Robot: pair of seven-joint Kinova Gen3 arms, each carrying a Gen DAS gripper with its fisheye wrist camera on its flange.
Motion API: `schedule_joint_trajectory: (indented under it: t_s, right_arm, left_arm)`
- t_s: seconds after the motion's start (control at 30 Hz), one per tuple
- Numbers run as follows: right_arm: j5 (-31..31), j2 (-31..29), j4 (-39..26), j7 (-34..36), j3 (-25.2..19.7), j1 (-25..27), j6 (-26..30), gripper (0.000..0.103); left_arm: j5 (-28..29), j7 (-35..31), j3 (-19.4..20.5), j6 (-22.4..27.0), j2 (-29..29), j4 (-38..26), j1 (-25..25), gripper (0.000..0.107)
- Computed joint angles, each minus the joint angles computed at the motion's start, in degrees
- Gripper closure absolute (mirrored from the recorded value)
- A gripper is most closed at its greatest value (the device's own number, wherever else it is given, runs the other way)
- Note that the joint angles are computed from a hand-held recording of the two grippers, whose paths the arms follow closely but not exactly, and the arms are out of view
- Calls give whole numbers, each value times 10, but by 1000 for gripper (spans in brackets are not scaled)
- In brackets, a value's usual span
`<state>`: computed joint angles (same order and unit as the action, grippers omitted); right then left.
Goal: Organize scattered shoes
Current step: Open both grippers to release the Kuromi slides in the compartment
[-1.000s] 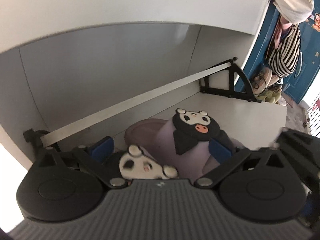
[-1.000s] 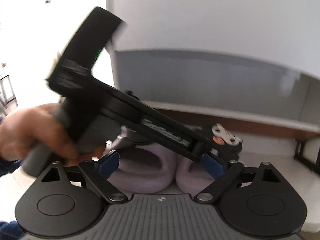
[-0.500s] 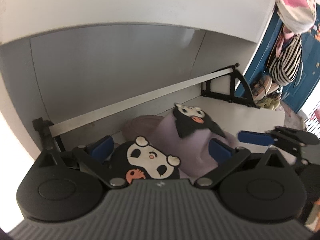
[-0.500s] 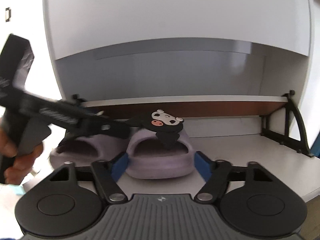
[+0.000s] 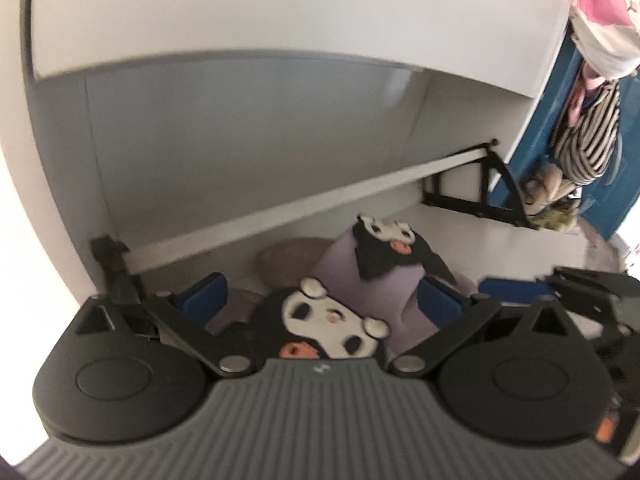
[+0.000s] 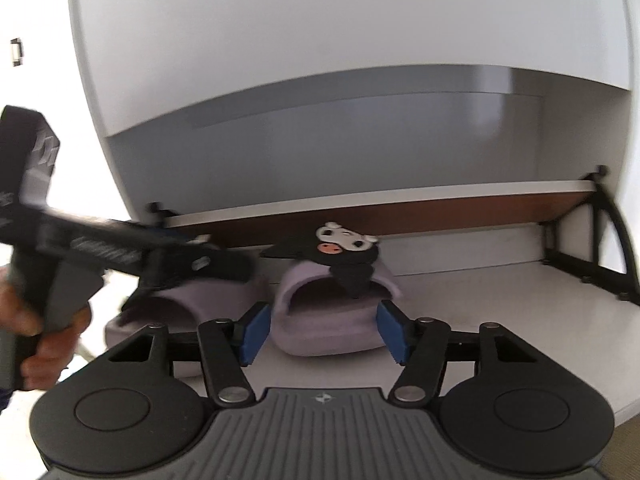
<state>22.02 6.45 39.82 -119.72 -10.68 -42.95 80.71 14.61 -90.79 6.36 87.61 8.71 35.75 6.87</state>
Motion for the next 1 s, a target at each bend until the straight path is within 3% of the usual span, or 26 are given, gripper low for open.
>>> schedule_joint_trajectory:
  t_s: [0.13,0.3,0.5,0.7,0.73,0.8,0.93,0.97,1.0]
  right_arm:
    - [47,13,-20,0,9,-56,23,32]
    - [48,-14,28,-6,-24,-54,-40,33]
    - [67,29,-29,14,-13,-85,-7,36]
    - [52,44,-14,24,12,-92,-51,48]
    - [48,46,-6,20,15,-89,-61,59]
    - [61,54,-14,27,18,-100,-63,63]
    - [77,62,-37,51,31,-126,-35,59]
    - [78,53,-24,46,32,-127,-42,55]
    - [85,36,0,31,32,-129,-55,44]
  left_arm:
    - [24,-15,-1,3,-8,0,-17,4]
    - [19,-30,-3,3,-17,-1,-18,4]
    - [17,-33,-5,-12,-28,14,-15,4]
    - [15,-26,-7,-3,-20,-4,-18,4]
    - [14,-25,-7,-2,-19,-7,-18,4]
    - [5,-22,-6,-2,-17,-8,-15,4]
    - [13,-18,-6,6,-12,-14,-20,4]
    - [15,-18,-6,4,-13,-12,-22,4]
    - [16,-17,-6,4,-13,-12,-22,4]
